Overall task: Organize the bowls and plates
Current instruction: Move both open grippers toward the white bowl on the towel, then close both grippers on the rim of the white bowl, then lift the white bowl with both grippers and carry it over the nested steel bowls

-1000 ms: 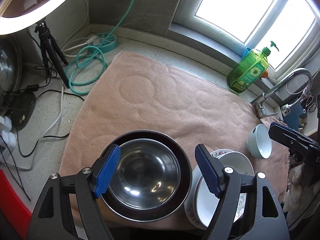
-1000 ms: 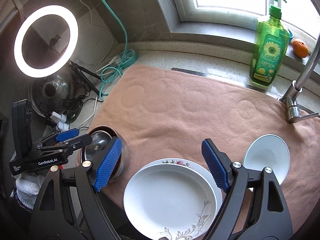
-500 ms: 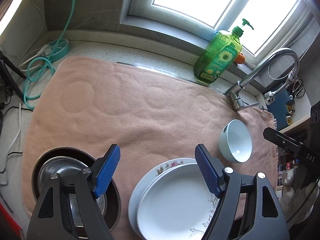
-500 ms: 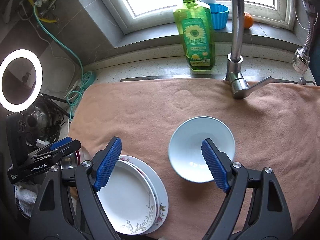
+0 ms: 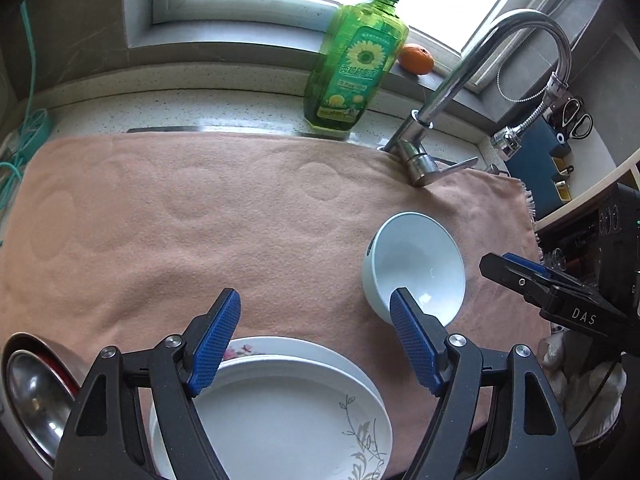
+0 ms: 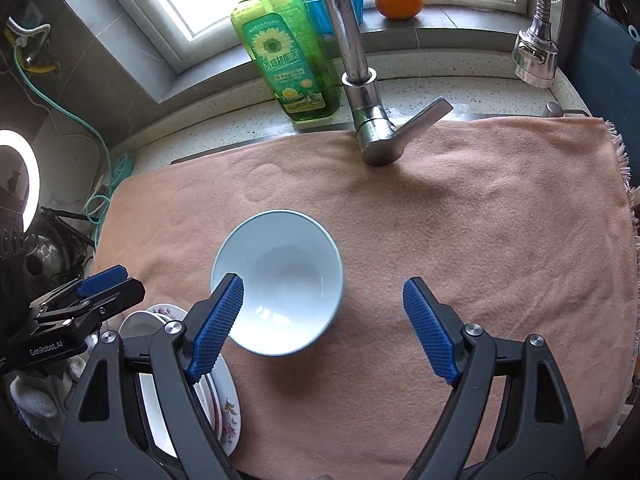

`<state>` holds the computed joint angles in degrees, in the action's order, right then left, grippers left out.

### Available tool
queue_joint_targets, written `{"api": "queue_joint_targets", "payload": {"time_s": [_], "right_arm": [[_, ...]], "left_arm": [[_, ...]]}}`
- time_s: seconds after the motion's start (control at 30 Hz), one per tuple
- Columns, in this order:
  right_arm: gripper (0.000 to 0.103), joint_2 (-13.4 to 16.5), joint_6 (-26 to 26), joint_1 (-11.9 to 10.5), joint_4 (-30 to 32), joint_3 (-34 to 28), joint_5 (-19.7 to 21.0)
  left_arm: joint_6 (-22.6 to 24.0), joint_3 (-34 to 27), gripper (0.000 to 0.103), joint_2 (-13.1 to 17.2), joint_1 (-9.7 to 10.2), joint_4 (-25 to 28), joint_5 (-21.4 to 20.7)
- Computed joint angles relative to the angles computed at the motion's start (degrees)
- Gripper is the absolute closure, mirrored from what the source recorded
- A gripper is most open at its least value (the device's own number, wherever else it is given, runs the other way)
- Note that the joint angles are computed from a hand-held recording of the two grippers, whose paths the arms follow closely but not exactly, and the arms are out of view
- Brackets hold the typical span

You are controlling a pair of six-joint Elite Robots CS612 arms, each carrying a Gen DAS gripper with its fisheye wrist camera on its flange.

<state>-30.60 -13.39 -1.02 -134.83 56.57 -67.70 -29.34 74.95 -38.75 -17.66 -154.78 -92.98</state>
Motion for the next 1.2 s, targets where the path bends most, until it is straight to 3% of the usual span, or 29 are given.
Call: {"api": "queue_joint_targets", "payload": {"time_s": [0.3,0.43,0.5,0.63,0.7,0.8,1.0,1.2], "right_arm": [[0.019,0.96,-0.56,-0.01,-0.99,-0.3,-0.16],[0.027,1.38,-0.56,-0.05,0.4,-0.86,0.5],[0.032,1.56,-0.78,-0.05,1.04,-1.08,0.63],[0.046,2.05,-1.46,0.08,2.98,-1.92,0.66],[0.05,2.35,-1.56,0.13,3.69,-2.33,0.71],[0.066,2.82,-1.99,0.19,5.42,-3.15,0.9],[0.087,3.76,-1.43,0.03,7.83,-4.54,1.57],[0.092,3.8,-1.64,0.08,7.65,-4.53,1.29]], "left_arm": [[2.95,-3.29,0.026,2.11,-1.2,1.55,1.16],[3.22,-4.4,0.031,3.09,-1.3,2.01,0.17],[3.24,-5.07,0.046,3.61,-1.26,2.55,-0.71],[2.5,-6.17,0.058,4.59,-0.88,2.94,-2.93],[2.01,-6.56,0.07,5.01,-0.64,3.12,-4.42],[1.49,-6.81,0.084,5.41,-0.43,2.87,-5.66],[0.89,-7.03,0.092,5.81,-0.22,2.24,-6.56],[1.32,-7.52,0.094,6.06,-0.49,2.31,-6.35]]}}
